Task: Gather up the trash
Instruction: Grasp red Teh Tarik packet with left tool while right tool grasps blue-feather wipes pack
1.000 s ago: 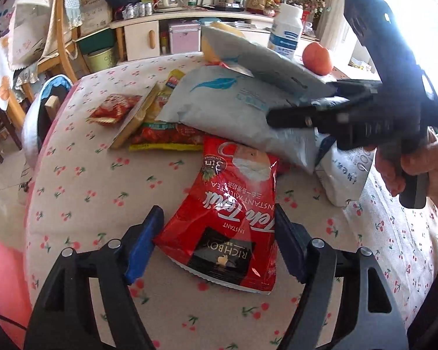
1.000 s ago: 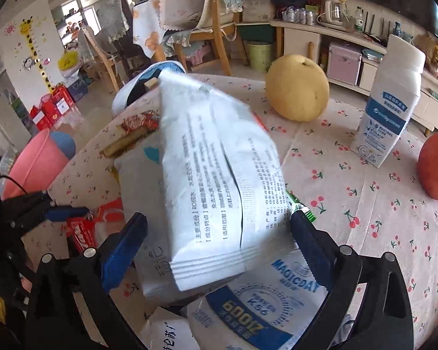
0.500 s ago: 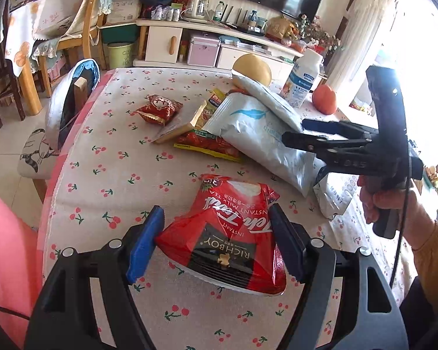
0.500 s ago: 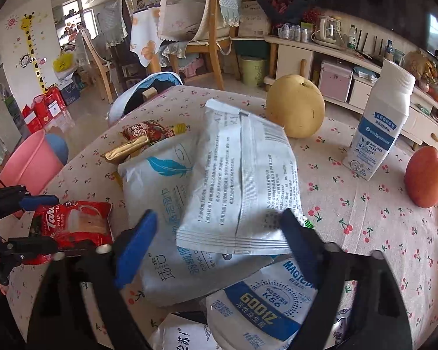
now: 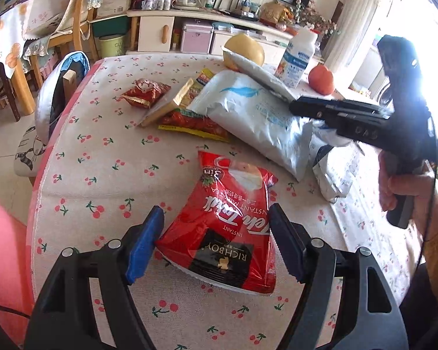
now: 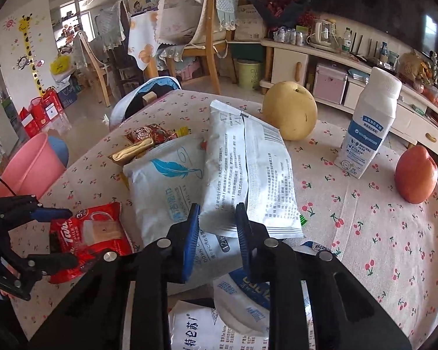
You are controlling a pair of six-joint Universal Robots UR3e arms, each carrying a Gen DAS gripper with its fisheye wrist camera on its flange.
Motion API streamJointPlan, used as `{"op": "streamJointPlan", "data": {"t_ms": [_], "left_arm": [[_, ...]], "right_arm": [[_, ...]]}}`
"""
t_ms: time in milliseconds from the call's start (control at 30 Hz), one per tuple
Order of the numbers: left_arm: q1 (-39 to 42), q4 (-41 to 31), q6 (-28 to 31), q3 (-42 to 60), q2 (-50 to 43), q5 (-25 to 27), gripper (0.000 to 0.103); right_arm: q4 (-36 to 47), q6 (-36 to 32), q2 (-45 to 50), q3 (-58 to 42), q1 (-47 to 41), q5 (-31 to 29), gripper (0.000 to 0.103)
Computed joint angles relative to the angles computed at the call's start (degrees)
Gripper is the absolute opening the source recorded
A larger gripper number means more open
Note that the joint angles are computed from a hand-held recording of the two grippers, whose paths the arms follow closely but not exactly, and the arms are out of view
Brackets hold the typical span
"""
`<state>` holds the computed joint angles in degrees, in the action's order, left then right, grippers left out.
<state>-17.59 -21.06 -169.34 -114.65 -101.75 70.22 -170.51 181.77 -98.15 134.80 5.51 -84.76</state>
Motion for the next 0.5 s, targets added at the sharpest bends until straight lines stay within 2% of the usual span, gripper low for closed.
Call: {"op": "streamJointPlan", "data": {"t_ms": [100, 167, 200, 233, 367, 500], "left_arm": [[-1.5, 0.2, 0.1, 0.6, -0.9, 2.3, 0.077], [-2.0, 0.2, -0.3, 0.9, -1.2, 3.1, 0.077], [-2.3, 0.4, -0.4, 1.0, -1.4, 3.6, 0.077], [-3.0, 0.7, -0.6, 1.2, -1.8, 4.6, 0.078], [-5.3, 2.0, -0.7, 1.8, -2.9, 7.9, 0.078], [-5.9, 3.1, -1.1, 2.0, -3.5, 8.3, 0.077]], "right_arm": [[0.4, 0.8, -1.8, 1.2, -1.8, 2.9, 0.026], [1.1, 1.7, -3.1, 1.7, -3.8, 5.2, 0.056], [-0.2, 3.0, -3.2, 1.8, -3.7, 3.7, 0.087], [-1.7, 3.8, -3.2, 2.0, -3.5, 2.8, 0.097], [0.4, 5.7, -2.1, -0.3, -4.9, -0.3, 0.097], [0.3, 3.5, -2.9, 1.4, -8.8, 9.2, 0.097]]}}
